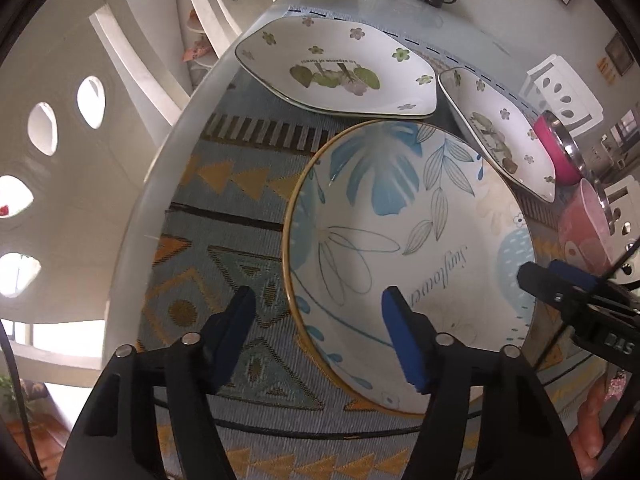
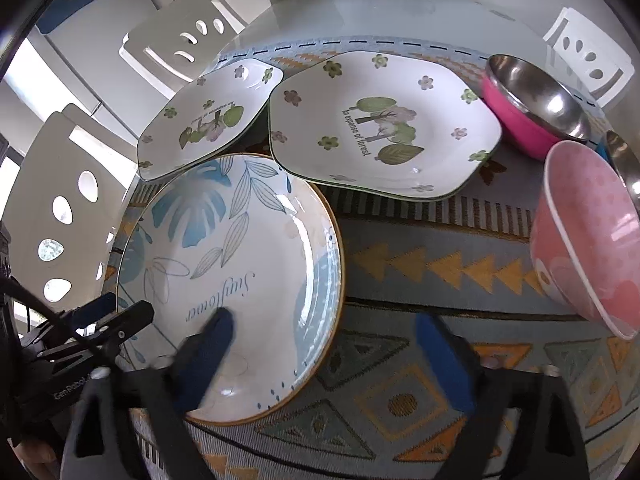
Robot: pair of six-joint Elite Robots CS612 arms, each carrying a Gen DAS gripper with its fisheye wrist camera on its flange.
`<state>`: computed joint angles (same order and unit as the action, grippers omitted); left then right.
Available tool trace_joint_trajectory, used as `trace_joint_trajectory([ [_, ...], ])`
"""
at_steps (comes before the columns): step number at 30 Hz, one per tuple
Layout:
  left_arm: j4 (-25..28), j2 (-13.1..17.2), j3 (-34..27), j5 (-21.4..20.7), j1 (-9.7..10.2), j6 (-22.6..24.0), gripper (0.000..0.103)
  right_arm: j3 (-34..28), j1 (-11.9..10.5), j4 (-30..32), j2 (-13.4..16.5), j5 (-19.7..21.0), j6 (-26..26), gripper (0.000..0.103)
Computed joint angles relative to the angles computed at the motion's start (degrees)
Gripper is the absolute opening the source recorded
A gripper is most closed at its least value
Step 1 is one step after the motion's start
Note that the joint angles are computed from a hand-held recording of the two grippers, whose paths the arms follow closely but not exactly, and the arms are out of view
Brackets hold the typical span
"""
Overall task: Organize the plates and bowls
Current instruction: 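Close the left tool on the plate rim while the right tool closes beside it, then lift and slide the blue-leaf plate toward the table edge with both tools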
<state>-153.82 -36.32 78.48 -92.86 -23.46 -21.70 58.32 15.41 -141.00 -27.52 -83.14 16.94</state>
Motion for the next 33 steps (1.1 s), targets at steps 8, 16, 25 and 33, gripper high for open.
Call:
trace_joint_trajectory([
  [8,-0.19,0.66,-0.46,-2.52,0.62,-3.12,0.039,0.17,-0.4,-2.58,1.15,0.25,1.1,0.034],
  [16,-3.94,0.81,0.17,-4.83,1.24,-8.86,0.027,1.16,-0.59,-7.71,1.61,1.84,-0.3,0.018],
  [25,-5.8,1.1,0.63,-5.19,1.12,-8.3,0.028,0.96,-1.4,-7.41,1.9,6.11,1.08,0.02],
  [33,-13.21,-0.24,3.47,-4.48,1.12,-6.69,0.028,2.32,-1.7,-9.28,1.26,8.4,-1.01,0.019],
])
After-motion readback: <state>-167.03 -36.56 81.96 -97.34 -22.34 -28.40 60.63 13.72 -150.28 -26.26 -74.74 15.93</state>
